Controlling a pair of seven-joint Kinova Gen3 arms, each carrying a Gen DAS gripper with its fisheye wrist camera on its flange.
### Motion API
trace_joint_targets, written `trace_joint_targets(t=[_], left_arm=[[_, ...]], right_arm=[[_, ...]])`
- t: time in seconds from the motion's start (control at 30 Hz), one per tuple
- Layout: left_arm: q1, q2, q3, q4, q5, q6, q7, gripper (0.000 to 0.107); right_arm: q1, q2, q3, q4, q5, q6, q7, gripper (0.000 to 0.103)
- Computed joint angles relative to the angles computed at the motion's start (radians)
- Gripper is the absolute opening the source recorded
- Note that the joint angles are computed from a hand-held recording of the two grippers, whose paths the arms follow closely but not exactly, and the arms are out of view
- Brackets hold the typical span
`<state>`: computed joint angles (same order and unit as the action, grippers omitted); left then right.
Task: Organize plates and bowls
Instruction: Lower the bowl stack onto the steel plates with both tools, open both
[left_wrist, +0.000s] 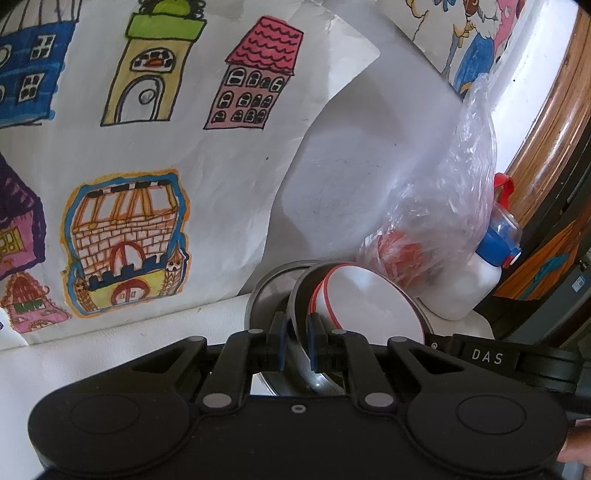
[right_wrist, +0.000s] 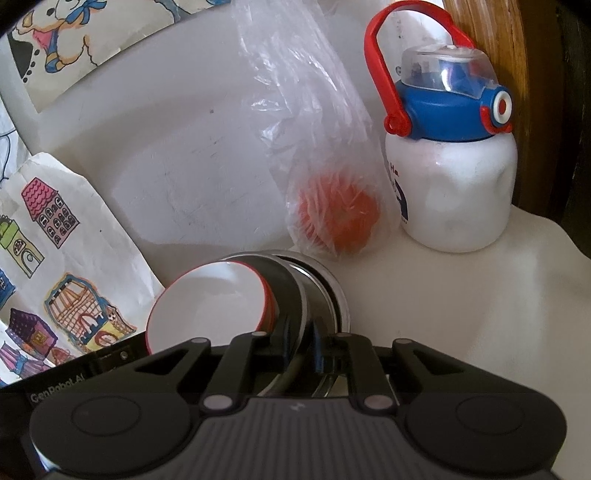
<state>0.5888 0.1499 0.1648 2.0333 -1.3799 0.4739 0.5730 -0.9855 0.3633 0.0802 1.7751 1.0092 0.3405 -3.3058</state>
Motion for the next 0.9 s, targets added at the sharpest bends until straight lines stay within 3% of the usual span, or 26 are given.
trace_joint_targets(t=[0.3,0.67,0.9], left_arm=[[-0.002,-0.005,0.003,0.012,-0.029,-0.002,0.043,0.016],[-0.008,-0.025,0.026,0.037,-0.070,0.028,0.117,0.032],[-0.007,-0.041,0.051,0.048,-0.100,0.076,0.160,0.050]], right_arm=[[-0.033,-0.014,0.008,0.028,0.189,0.032,-0.173,0.016],[0.033,-0.026,-0.100,0.053,0.291,0.110,-0.286,0.043],[0.074,-0.044,-0.170,0.086,0.380,0.154,-0.390,0.059]])
